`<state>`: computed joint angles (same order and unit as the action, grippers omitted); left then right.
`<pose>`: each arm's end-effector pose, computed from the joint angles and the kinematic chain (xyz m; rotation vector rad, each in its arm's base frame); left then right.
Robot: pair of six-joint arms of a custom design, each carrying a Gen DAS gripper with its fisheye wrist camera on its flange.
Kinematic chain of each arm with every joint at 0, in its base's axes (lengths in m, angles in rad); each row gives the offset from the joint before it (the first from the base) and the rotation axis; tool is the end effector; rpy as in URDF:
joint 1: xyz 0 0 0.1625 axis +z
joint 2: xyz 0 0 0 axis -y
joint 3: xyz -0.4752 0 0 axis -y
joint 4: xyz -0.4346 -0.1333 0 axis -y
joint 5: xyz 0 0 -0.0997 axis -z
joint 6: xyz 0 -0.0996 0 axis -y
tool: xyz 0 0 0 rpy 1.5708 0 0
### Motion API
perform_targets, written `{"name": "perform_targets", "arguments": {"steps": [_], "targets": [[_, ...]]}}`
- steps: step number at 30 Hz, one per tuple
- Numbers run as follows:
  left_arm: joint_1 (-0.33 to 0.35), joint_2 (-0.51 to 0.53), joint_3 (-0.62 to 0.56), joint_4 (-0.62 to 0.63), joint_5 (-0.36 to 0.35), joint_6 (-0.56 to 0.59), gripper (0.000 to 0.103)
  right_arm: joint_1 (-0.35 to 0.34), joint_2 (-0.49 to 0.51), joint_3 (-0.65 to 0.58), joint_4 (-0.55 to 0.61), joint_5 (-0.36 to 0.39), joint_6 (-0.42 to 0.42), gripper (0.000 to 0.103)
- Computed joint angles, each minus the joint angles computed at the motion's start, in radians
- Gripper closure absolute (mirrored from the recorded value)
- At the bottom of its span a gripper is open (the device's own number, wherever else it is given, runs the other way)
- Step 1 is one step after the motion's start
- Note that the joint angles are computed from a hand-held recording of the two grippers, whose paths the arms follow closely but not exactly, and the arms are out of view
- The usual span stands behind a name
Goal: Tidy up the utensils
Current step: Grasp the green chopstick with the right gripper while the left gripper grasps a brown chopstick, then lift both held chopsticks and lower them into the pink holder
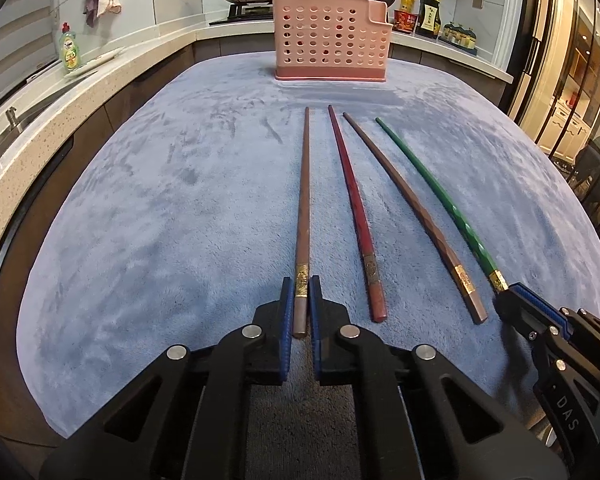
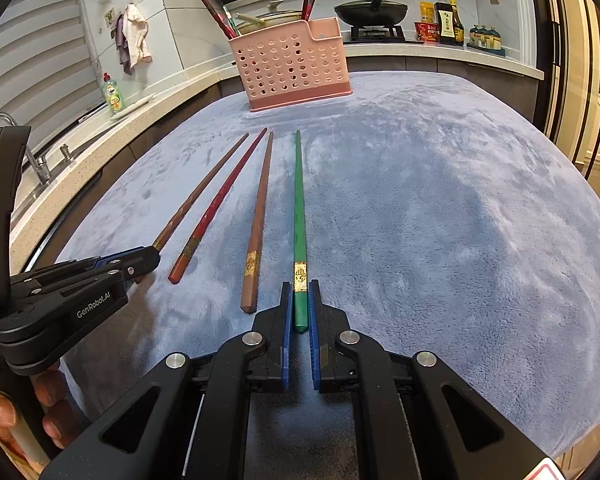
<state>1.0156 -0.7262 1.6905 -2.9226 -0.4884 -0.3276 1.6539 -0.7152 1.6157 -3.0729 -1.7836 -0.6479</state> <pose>-0.1878 -0.7225 0.1154 -0.0077 2.1559 -0.9296 0.1755 -0.7541 0.1097 0.8764 -2.5388 0.7199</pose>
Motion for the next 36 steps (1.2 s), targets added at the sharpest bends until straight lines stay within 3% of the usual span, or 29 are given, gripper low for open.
{"name": "perform_targets", "arguments": {"steps": [10, 19, 26, 36], "targets": [[-0.031, -0.041, 0.016, -0.013, 0.010, -0.012, 0.096, 0.020, -0.038, 0.006, -0.025, 0.029, 0.012, 0.096], [-0.065, -0.079, -0.016, -0.105, 0.026, 0.084, 0.096, 0.061, -0.060, -0.049, -0.025, 0.082, 0.027, 0.096], [-0.074, -0.069, -0.122, -0.194, 0.036, 0.229, 0.096, 0.087, -0.035, -0.167, -0.002, 0.125, 0.049, 0.096], [-0.054, -0.011, -0.364, -0.192, 0.016, 0.390, 0.096, 0.128, 0.067, -0.417, 0.067, 0.156, 0.056, 0.096]]}}
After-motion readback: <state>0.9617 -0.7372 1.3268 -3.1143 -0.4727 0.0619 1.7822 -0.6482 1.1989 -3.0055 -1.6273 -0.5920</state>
